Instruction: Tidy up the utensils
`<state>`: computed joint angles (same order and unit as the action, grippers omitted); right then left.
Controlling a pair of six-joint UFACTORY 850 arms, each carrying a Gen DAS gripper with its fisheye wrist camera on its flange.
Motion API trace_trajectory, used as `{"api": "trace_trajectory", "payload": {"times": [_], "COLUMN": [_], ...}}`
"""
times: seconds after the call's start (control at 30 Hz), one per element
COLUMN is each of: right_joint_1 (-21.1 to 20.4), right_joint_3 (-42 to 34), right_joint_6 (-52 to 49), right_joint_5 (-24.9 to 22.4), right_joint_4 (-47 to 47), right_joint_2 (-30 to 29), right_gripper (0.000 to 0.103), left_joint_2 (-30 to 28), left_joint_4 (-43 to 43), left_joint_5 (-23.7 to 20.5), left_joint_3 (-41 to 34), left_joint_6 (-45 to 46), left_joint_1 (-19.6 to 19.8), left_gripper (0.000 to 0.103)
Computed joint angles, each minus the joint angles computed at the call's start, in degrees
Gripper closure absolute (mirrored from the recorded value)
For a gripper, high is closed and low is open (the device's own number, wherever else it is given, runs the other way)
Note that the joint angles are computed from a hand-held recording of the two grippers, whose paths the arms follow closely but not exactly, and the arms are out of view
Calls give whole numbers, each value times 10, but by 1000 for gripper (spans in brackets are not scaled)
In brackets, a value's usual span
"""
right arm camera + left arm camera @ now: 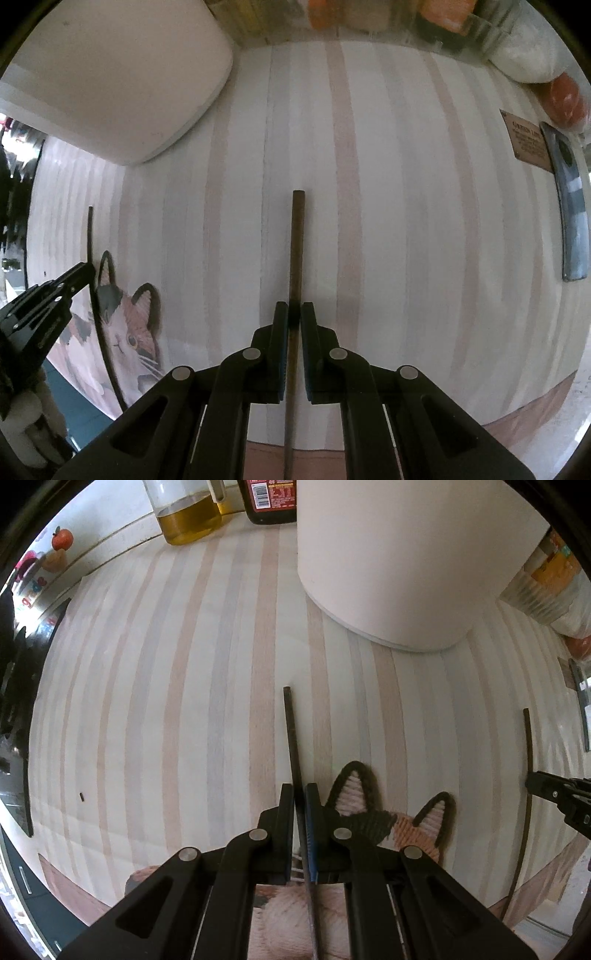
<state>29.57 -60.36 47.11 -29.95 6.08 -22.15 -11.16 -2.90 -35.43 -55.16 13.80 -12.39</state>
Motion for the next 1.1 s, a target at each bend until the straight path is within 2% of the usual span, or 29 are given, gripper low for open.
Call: {"api": "trace_trajectory", "payload": {"times": [0.07, 0.27, 0.4, 0.67, 1.1], "right_joint_1": [0, 16, 16, -2, 32], "right_joint_3": [-11, -22, -1, -59, -59], "right_joint_6": [12, 56, 23, -9, 77], "right_joint_5": [-5, 0, -3, -45, -25], "right_joint_4": [-18, -57, -26, -23, -72], "right_joint_2": [-7, -16, 2, -39, -55], "right_gripper": [95, 97, 97, 96, 96], "left_joint_2": [-3, 1, 9, 17, -1], "left_joint_4": [-4, -25, -41, -33, -38], "left_joint_5": [6, 10, 11, 20, 11], "left_joint_3": [1, 10, 20, 34, 7], "left_joint_6": [14, 38, 57, 53, 52], "left_joint_1": [10, -1, -15, -31, -35], "left_gripper": [99, 100, 100, 99, 99]}}
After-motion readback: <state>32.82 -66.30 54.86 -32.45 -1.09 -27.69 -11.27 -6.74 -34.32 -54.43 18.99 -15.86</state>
